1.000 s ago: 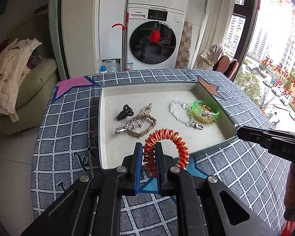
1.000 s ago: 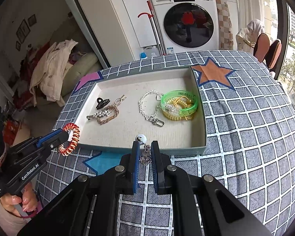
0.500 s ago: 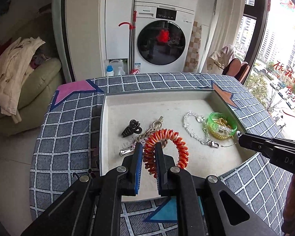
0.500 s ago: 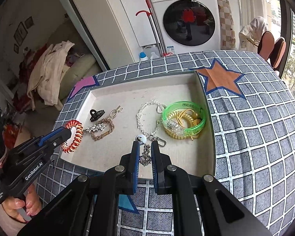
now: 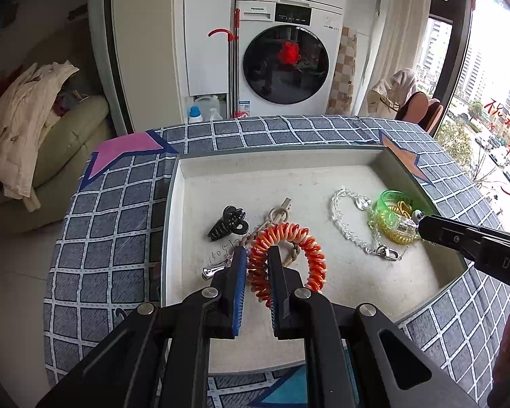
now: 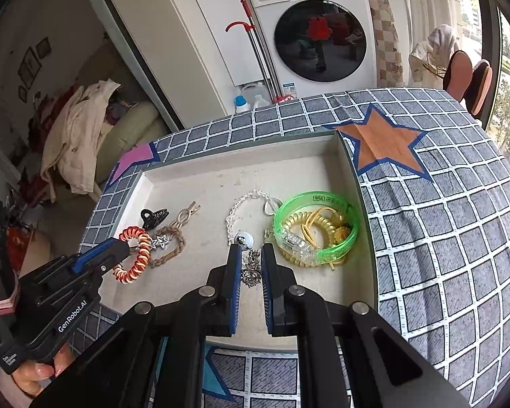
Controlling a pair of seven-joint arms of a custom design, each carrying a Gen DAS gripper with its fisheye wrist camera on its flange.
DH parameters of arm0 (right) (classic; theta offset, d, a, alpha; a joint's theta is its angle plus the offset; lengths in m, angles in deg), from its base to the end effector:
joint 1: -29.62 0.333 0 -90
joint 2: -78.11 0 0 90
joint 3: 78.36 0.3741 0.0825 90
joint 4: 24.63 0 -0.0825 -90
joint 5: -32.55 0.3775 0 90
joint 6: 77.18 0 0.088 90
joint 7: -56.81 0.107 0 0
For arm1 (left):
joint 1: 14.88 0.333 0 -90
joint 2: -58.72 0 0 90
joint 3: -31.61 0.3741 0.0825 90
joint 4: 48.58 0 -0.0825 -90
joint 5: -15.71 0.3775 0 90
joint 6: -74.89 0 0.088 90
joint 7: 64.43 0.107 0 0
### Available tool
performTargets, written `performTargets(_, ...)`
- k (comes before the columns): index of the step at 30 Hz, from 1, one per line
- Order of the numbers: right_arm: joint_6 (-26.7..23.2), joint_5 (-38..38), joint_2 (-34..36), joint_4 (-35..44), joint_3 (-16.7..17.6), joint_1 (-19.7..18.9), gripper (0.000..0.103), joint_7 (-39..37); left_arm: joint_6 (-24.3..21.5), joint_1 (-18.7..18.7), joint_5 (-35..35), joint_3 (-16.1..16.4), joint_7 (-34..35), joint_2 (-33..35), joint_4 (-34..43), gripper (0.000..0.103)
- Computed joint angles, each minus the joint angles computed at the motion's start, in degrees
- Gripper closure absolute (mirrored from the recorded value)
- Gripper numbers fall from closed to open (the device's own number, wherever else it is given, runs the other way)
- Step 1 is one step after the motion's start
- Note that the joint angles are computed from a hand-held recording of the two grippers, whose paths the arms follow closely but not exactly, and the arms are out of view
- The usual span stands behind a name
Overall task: Organize jewelry
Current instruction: 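Carry the orange coil tie and keychain into the tray and open both tools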
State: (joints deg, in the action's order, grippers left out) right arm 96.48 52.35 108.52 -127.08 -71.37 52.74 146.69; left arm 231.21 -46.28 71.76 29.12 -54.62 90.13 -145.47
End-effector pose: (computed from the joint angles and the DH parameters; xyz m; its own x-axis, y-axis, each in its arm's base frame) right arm 0.6488 0.3284 0.3915 0.2512 -0.9185 -0.3053 -0.8060 -0.0239 -0.5914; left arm 0.5922 -0.4286 0.3749 -0.0191 -0.9981 0.0586 -0.7526 -0.0242 -0.6580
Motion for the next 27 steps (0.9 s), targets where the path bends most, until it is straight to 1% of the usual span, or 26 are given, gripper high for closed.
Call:
performTargets(4,-0.6,-0.8,0.8,0.6,-1.2,1.0,0.09,0.6,-1.3,-0.5,-0.4,-0.1,1.0,1.2,1.5,0.071)
performTargets(9,-3.0,-2.0,2.4,2.2,-2.6,2.0,0.09,1.9,-3.1,-0.6,-2.0,-0.5,2.8,3.0,3.3,0.071)
performTargets(13,-4.4,-4.8,3.8,3.6,-6.2,4.8,0.09,5.0,-4.1,-0.6,-4.0,-0.5,4.3,4.3,4.4,0.071)
performTargets(15,-4.5,-6.0,4.4,4.0,-7.4,5.7,0.09,6.6,-5.0,-0.7,-4.7,-0.4,5.2,4.9,4.9,0.071)
performTargets(16,-4.8,-6.3,4.7,4.3,-7.4,5.6,0.09,7.2,-5.1,-1.2,-4.1,0.2,4.6,4.9,4.9,0.071)
performTargets(17,-5.1,-6.3,4.9,4.5,-6.7,4.9,0.09,7.2,-5.5,-1.8,-3.5,0.7,4.1,5.0,5.0,0.071)
performTargets(18,-4.5,-6.0,5.0,4.3,-5.9,4.3,0.09,7.0,-6.1,-1.8,-3.4,0.7,4.6,5.2,5.3,0.071)
performTargets(22,-4.8,-6.6,4.9,4.2,-5.7,4.1,0.089,7.3,-7.4,-2.3,-2.6,0.7,5.5,5.3,5.8,0.07)
performTargets(24,-5.0,-6.2,4.6,3.9,-4.6,3.1,0.087,6.8,-7.5,-2.3,-2.5,0.6,5.3,5.3,5.8,0.07)
performTargets(25,-4.9,-5.7,4.4,3.6,-3.8,2.4,0.08,6.4,-7.6,-2.2,-2.4,0.5,5.3,5.2,5.7,0.07)
performTargets(26,-4.8,-5.3,4.3,3.5,-3.5,2.2,0.067,6.3,-7.5,-2.3,-2.3,0.5,5.2,5.1,5.6,0.07)
performTargets(27,-4.1,-4.9,3.9,2.9,-3.1,2.0,0.06,6.1,-7.4,-2.3,-2.0,0.5,4.9,5.0,5.4,0.07)
